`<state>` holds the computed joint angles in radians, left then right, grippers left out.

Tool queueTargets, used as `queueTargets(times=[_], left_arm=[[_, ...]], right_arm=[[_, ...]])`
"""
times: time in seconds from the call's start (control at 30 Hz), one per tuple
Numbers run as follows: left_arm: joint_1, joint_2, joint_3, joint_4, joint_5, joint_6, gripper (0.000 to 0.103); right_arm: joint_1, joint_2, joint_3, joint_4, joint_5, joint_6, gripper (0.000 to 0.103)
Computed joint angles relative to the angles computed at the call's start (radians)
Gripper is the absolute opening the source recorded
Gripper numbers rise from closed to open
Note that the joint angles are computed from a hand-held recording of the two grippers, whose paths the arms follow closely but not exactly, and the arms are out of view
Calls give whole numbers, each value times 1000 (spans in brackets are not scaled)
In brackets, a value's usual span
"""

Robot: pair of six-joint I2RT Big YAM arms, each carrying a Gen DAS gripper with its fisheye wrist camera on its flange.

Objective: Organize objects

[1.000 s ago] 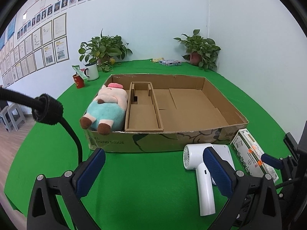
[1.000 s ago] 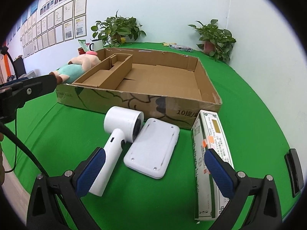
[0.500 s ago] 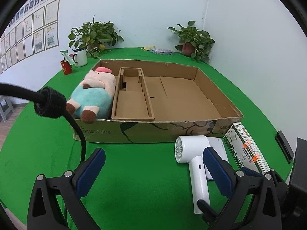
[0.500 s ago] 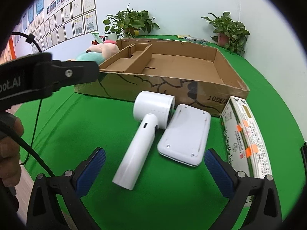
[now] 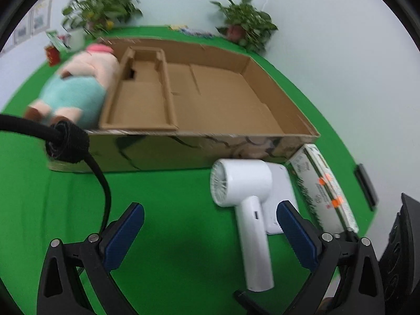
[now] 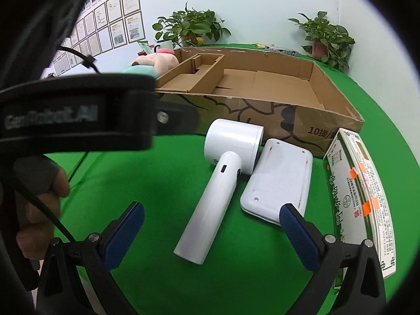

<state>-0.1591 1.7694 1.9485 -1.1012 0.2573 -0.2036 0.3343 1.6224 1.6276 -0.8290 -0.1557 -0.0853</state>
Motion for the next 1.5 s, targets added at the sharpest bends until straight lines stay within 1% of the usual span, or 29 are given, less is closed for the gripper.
queueTargets(times=[0.07,0.1,0.13,0.2,0.23,0.27,0.3,0.37,0.4,0.43,0.47,0.5,0.53,0.57,0.6,0.67,0.83,0.97,1.0,1.03,1.1,1.17,1.23,1.3,1.5], left_arm=[[10,51,58,-68,82,-2,97],[13,65,72,-80,113,1,95],[18,84,91,-98,162,2,95],[19,107,114,-116,202,0,88],[19,126,134,-131,228,2,85],[17,136,147,-144,236,2,79],[15,146,157,-153,246,5,76],[9,163,174,-165,288,14,72],[6,170,185,-178,285,20,66],[4,180,196,-190,278,21,65],[7,182,197,-191,296,16,64],[8,186,197,-191,318,9,62],[9,190,199,-197,333,6,60],[8,192,201,-205,333,8,56],[7,196,207,-217,334,13,53],[1,188,191,-220,331,15,50],[-12,145,120,-228,336,17,49],[-21,133,108,-221,327,12,49],[-20,131,104,-215,330,9,49],[-19,131,102,-210,334,4,49],[-19,134,108,-211,331,6,46],[-20,132,99,-200,334,9,45],[-16,134,103,-205,334,11,41],[-20,140,105,-199,330,2,33],[-20,113,70,-188,316,6,32]], right_arm=[[-9,-3,-6,-2,-25,-4,102],[-15,-4,-9,-3,-35,-6,102],[-22,-6,-11,-4,-45,-5,102],[-37,-5,-10,-13,-67,7,100],[-42,0,-3,-18,-74,9,96],[-45,-1,-4,-16,-78,11,93],[-45,0,-3,-14,-79,12,89],[-44,12,11,-29,-89,9,77],[-42,23,25,-40,-92,9,69],[-37,37,41,-50,-92,13,64],[-39,45,49,-56,-104,13,62],[-40,50,55,-62,-99,13,52],[-40,55,61,-70,-95,13,38],[-44,62,69,-84,-102,16,34],[-48,65,71,-91,-110,22,33],[-53,61,69,-94,-110,12,32],[-51,5,3,-102,-117,-21,30],[-62,-19,-20,-136,-145,-29,30],[-55,-31,-34,-139,-140,-15,30],[-52,-15,-9,-146,-135,-10,30],[-50,-5,7,-140,-114,-12,30],[-46,12,26,-129,-83,-4,30],[-42,34,48,-134,-66,13,30],[-42,51,64,-141,-60,25,31],[-32,42,46,-124,-23,16,29]])
